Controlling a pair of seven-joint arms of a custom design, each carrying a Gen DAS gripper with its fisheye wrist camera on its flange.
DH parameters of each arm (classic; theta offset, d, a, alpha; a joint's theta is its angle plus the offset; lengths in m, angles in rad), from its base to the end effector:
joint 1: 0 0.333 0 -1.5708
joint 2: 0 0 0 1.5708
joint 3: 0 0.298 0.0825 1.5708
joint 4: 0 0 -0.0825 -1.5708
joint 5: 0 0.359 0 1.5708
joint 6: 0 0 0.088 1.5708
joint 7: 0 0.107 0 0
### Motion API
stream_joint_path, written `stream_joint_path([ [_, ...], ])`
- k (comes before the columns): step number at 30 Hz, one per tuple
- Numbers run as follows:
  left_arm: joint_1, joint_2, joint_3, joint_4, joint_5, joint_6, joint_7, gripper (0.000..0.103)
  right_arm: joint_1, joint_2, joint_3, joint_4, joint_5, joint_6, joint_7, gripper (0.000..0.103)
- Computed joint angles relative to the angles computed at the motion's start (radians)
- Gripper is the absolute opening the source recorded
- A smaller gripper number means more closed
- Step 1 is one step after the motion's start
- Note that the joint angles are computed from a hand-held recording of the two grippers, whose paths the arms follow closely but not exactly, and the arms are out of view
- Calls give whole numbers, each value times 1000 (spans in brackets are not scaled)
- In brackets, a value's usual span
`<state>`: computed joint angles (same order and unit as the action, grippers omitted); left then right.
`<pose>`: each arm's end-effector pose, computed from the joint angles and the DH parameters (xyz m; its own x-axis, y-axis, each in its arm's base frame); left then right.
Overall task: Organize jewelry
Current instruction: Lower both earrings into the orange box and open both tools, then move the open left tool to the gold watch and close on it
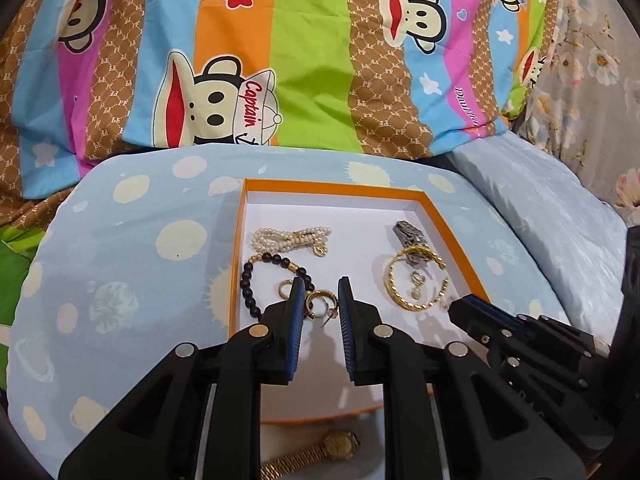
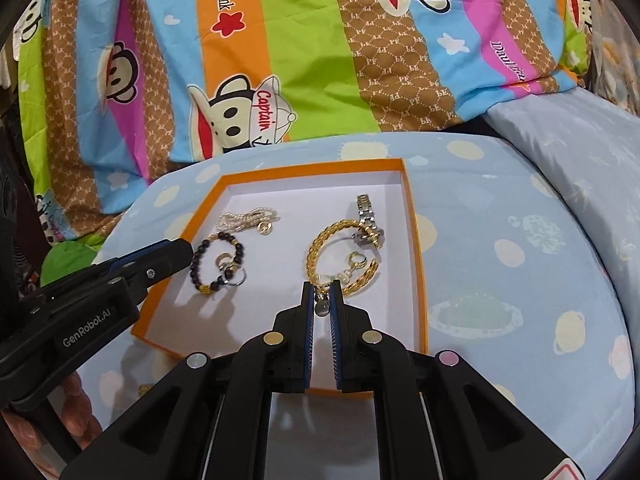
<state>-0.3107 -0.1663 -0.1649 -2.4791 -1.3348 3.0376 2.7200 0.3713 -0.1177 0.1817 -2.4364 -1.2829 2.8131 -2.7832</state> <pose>0.4335 -0.1404 0.3948 -0.3983 -0.9006 0.1741 -0.6946 0.1721 -0.6985 0.3759 0.2874 0.3750 -0.1338 -0.9688 -0.2084 -0.6947 0.2417 -0.6775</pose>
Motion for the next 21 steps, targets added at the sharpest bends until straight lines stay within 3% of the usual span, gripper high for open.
stream_joint_path([
  [2, -4, 17, 0, 14, -31, 17, 32, 29, 1, -5, 9, 2, -40, -30, 50, 40],
  [4, -4, 19, 0, 21, -77, 31, 78, 37, 2, -31, 14, -12, -88, -47, 109, 45],
  [7, 2, -10, -2, 4, -127, 36, 134, 46, 11, -67, 19, -32, -64, -65, 90, 45],
  [11, 1, -83, -4, -61, -116, 53, 128, 47, 21, -126, 39, -81, -13, -66, 82, 45],
  [15, 6, -181, 11, -166, 13, 13, 9, 50, 31, -180, 73, -139, 30, -66, 108, 45],
  [21, -44, -257, 63, -272, 104, -2, -60, 50, 53, -213, 117, -194, 132, -83, 86, 45],
])
